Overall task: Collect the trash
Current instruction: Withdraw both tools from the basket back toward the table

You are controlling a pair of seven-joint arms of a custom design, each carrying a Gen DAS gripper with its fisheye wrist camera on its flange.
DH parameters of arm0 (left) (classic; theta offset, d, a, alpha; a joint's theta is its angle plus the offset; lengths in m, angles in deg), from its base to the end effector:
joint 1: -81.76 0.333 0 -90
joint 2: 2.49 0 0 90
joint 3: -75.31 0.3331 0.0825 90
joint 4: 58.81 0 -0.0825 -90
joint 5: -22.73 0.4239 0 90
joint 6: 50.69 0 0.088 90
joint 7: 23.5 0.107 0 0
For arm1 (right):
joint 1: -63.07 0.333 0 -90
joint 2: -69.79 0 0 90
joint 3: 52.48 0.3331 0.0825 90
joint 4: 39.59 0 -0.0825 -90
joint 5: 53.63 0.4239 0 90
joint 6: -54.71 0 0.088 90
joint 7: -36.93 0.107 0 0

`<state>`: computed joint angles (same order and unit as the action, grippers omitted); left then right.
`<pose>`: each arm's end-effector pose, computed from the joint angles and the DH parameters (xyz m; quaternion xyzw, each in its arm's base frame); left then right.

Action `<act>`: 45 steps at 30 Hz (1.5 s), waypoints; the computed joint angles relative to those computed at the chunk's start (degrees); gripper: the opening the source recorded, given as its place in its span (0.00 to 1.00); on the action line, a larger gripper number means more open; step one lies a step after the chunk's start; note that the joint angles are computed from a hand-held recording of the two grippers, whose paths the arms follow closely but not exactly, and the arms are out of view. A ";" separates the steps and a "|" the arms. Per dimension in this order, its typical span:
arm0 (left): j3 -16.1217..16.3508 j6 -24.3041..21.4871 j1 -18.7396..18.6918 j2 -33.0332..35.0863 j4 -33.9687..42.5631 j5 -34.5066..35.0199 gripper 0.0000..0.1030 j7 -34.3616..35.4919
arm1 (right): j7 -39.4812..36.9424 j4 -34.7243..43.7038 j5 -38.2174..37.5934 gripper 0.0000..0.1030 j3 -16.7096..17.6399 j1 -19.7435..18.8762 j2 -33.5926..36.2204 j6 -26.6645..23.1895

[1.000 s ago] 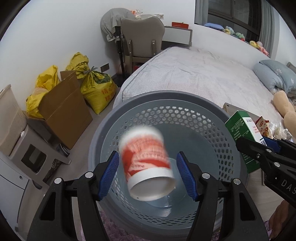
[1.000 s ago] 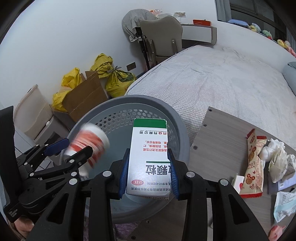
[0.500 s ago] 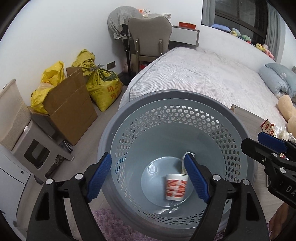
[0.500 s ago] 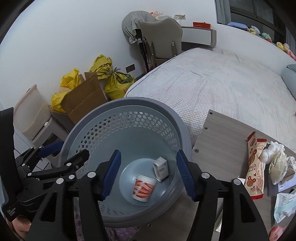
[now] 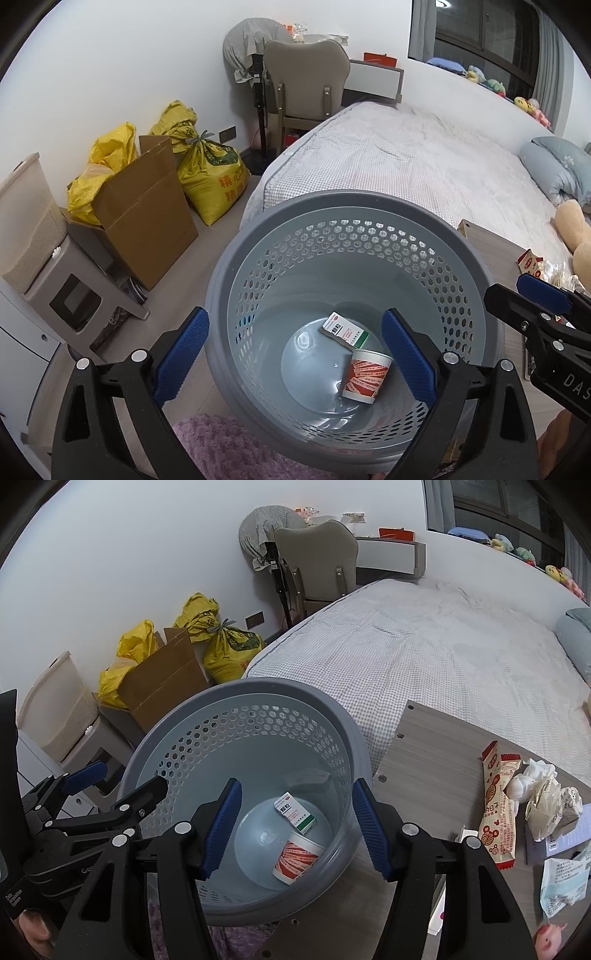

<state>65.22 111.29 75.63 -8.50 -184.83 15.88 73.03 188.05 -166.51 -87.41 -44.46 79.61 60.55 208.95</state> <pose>0.5699 -0.1623 0.5104 -0.5527 0.7524 -0.2916 0.2083 0.5131 0.2578 0.5114 -0.5966 0.7147 -0.2233 0.2887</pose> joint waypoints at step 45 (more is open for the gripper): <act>-3.36 -0.84 -9.83 -8.40 -6.06 -9.29 0.93 7.71 | 9.23 -29.01 3.01 0.61 2.62 -5.05 -37.55 -12.42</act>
<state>61.86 110.46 65.80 -16.89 -190.90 6.60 80.74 197.28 -195.52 -84.40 -41.84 74.56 23.01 196.53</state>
